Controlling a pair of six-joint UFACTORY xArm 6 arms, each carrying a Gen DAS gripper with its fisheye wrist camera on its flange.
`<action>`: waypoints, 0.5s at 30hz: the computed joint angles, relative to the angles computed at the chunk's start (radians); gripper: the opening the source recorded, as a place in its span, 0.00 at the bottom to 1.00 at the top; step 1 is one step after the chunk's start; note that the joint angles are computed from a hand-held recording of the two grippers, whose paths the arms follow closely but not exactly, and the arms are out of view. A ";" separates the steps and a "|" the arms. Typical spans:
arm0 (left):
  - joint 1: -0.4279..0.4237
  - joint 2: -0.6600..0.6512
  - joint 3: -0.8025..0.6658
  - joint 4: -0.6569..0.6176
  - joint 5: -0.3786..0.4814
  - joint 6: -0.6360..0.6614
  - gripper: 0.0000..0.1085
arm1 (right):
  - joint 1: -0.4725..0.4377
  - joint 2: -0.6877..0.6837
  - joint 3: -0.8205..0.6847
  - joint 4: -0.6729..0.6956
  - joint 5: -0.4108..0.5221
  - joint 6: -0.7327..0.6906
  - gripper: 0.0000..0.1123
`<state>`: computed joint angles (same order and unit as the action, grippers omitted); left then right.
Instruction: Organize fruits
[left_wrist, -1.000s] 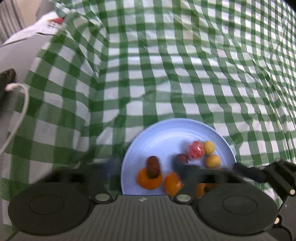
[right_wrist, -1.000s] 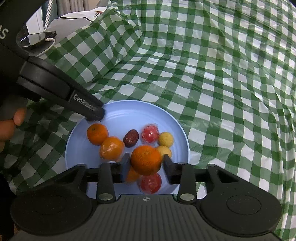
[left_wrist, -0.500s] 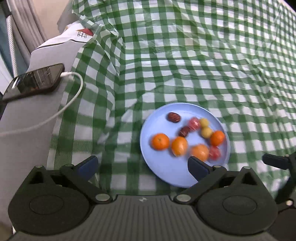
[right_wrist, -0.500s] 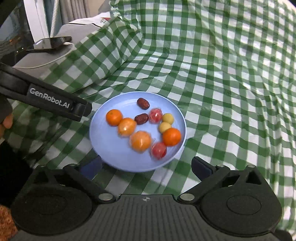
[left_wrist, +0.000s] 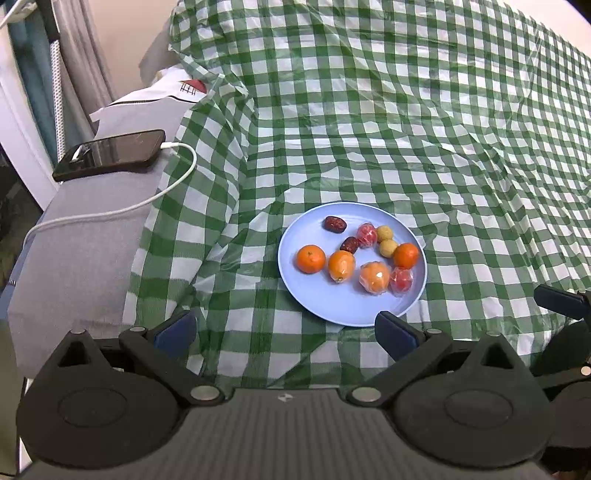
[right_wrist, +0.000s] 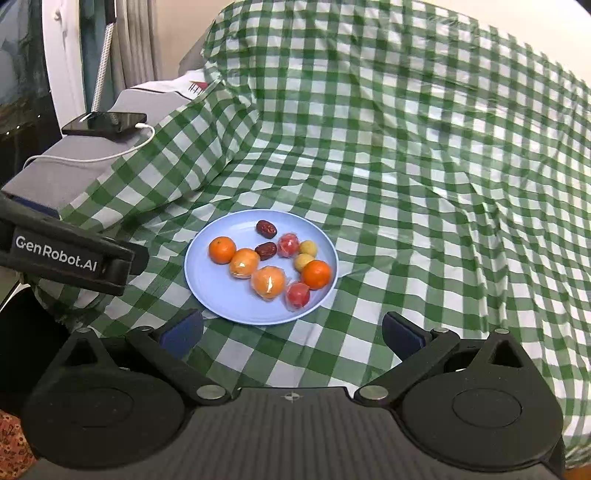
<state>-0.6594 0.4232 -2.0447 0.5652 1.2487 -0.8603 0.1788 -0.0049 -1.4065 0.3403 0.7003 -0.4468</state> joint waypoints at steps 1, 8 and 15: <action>-0.002 -0.003 0.005 0.002 -0.003 -0.004 0.95 | -0.001 -0.010 0.011 0.002 -0.007 -0.003 0.91; -0.021 -0.024 0.033 0.033 -0.015 -0.014 0.95 | 0.001 -0.045 0.048 0.006 -0.042 -0.008 0.91; -0.023 -0.032 0.045 0.040 -0.022 -0.018 0.95 | 0.003 -0.053 0.055 0.002 -0.043 -0.008 0.91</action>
<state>-0.6823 0.3908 -1.9996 0.6050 1.2263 -0.8779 0.1815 -0.0577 -1.3516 0.3424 0.6577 -0.4544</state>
